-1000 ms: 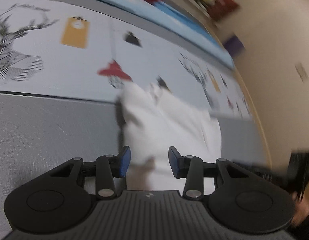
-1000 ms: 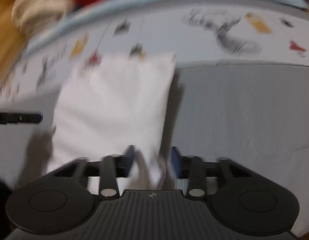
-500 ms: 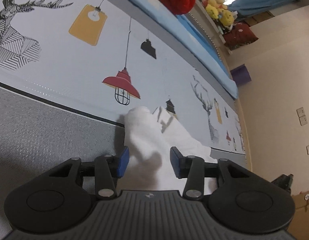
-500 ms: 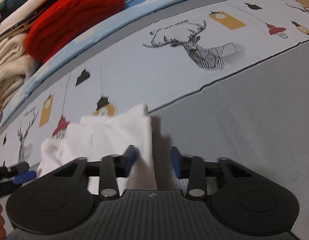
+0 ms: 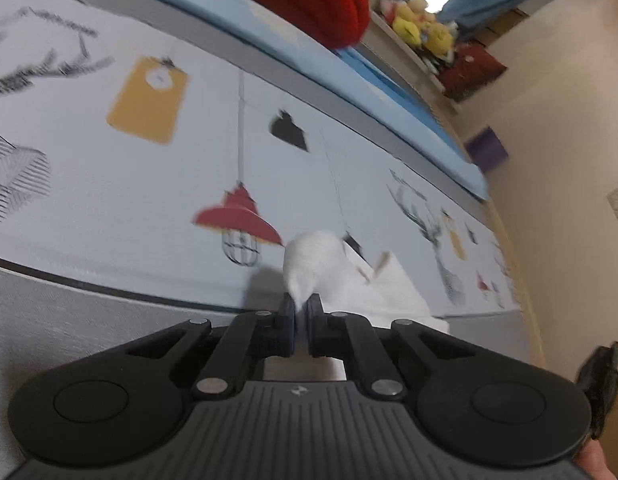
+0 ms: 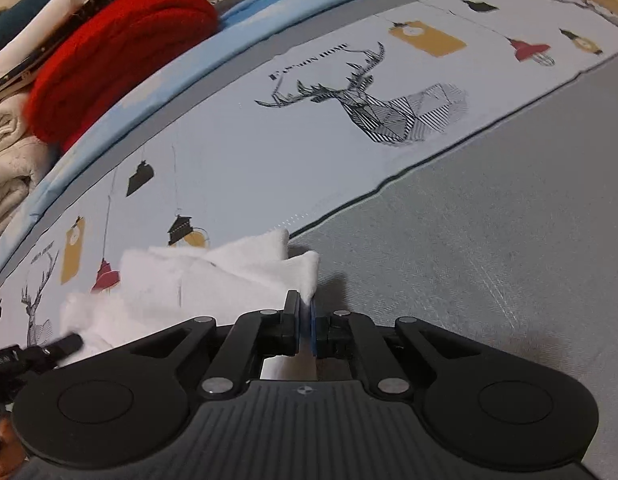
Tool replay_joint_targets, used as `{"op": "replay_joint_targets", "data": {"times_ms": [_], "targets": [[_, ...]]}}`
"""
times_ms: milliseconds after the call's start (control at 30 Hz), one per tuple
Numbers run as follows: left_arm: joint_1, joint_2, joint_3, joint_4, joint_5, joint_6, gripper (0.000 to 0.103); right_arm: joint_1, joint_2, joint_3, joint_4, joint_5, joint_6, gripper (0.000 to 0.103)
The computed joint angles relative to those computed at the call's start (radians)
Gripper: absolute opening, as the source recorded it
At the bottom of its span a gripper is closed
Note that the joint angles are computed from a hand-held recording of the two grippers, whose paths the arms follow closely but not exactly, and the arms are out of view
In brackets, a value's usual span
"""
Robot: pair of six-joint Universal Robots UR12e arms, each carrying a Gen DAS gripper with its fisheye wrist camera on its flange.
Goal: Fold small clothes
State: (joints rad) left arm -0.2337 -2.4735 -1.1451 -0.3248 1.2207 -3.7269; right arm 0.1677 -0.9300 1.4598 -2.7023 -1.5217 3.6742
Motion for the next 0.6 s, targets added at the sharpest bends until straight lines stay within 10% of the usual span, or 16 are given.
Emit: {"op": "replay_joint_targets", "data": {"times_ms": [67,200,333,500,600], "targets": [[-0.001,0.014,-0.003,-0.032,0.034,-0.004,0.022,0.005,0.002,-0.005,0.013,-0.02,-0.004,0.005],[0.035,0.021,-0.01,-0.085,-0.172,-0.048,0.078,0.01,-0.006,0.0,0.01,-0.057,0.025,0.025],[0.031,0.021,0.007,-0.233,-0.205,0.075,0.081,-0.013,-0.022,0.032,-0.037,0.058,0.044,0.056],[0.019,0.004,0.011,-0.249,-0.209,0.093,0.08,-0.022,-0.013,0.007,0.125,0.168,-0.011,0.063],[0.015,0.002,0.005,-0.226,-0.215,0.081,0.054,-0.018,-0.005,0.001,0.13,0.161,-0.002,0.065]]}}
